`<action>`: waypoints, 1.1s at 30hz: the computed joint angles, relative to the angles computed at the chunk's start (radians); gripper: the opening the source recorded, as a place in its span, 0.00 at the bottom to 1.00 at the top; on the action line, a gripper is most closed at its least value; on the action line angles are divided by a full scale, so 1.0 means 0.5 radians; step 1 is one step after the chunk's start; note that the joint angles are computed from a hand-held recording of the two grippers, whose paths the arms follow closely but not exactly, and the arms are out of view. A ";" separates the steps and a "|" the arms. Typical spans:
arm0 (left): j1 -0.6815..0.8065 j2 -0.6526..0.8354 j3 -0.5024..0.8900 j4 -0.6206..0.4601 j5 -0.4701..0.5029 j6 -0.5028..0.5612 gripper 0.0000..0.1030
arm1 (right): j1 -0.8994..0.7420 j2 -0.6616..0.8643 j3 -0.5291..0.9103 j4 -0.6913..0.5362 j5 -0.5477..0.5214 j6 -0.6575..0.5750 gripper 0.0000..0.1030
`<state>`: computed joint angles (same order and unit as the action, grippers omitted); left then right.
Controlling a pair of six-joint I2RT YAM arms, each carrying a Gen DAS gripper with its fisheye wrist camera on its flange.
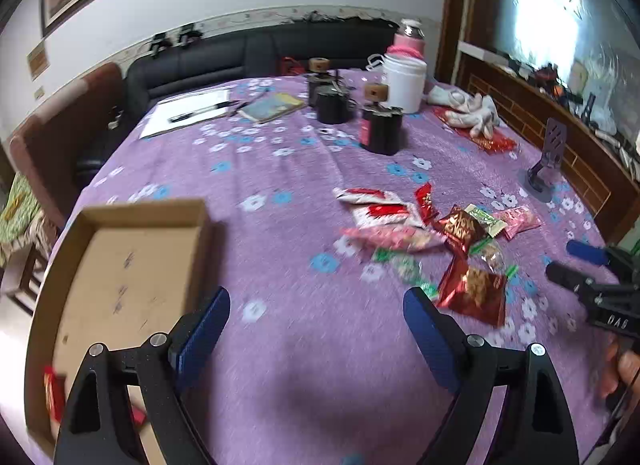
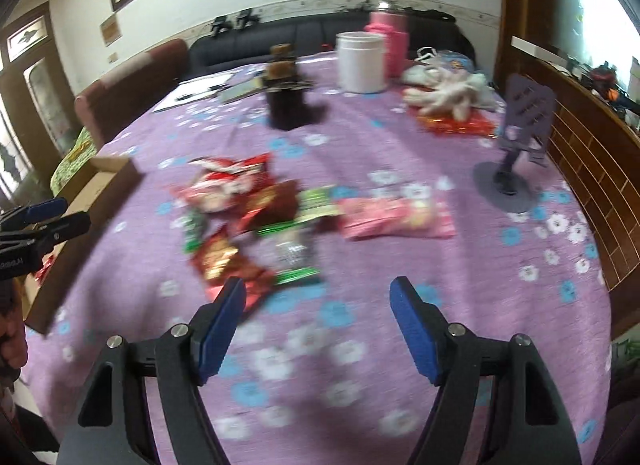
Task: Organize snacks
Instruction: 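Move both open tools back toward the snack pile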
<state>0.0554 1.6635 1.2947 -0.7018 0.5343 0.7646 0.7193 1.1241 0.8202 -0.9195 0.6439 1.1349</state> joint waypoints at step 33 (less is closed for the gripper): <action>-0.201 0.432 0.536 -0.381 -0.179 0.131 0.88 | -0.364 0.275 -0.055 1.027 -0.828 -1.745 0.71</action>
<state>-0.0450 1.8795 1.5626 -0.8924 0.4447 0.8299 0.5374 1.2616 0.7929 -0.4062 0.2300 0.2625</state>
